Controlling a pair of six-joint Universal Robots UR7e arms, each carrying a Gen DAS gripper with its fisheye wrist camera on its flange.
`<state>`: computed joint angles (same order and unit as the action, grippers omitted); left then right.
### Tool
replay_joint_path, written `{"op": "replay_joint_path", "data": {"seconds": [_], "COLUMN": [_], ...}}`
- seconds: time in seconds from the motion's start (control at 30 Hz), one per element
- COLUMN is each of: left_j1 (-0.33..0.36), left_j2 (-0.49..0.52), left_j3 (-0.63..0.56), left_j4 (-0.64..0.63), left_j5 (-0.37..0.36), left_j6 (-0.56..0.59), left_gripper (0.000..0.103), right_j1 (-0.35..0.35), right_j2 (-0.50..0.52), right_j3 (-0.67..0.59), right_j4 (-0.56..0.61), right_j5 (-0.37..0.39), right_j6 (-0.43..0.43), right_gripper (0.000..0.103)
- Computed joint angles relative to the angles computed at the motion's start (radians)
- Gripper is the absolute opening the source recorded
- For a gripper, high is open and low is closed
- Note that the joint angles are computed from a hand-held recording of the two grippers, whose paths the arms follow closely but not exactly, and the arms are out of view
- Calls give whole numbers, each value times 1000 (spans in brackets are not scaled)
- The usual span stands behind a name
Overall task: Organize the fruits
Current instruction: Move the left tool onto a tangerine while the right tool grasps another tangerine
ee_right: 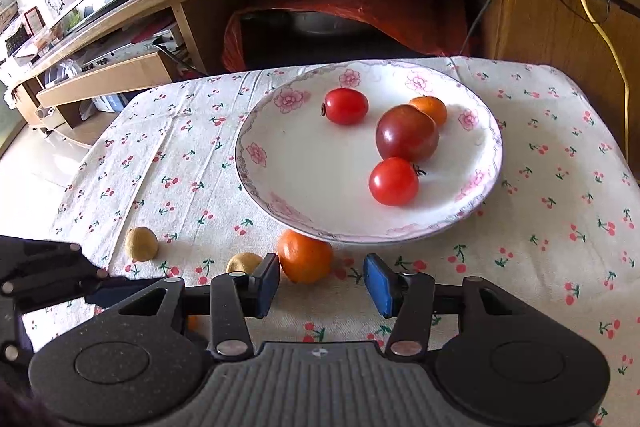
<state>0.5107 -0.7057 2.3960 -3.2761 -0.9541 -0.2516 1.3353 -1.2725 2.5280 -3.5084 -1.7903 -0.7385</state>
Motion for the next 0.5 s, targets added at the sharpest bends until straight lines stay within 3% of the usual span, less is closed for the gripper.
{"op": "replay_joint_path", "data": {"seconds": [0.1,0.17,0.3,0.5], "left_j1": [-3,-2,-1,-12], "left_j2": [-5,-7,-10,-24], "left_j3": [9,10,11,18], "left_j4": [-2,-2,-9,-9], "left_j5": [1,1,-16,-51], "left_j6": [-1,-4,-4,-12], "left_gripper": [43,43,43,43], "right_j1": [26,36,42,23], "right_j2": [38,40,17,-119], "right_j3": [-4,-1,8,53], "right_j4": [-51,-46,-18,115], "right_j5": [-43,-52,-69,-87], "right_j6": [-35,-47,-67,-74], "right_gripper": [36,24,23,23]}}
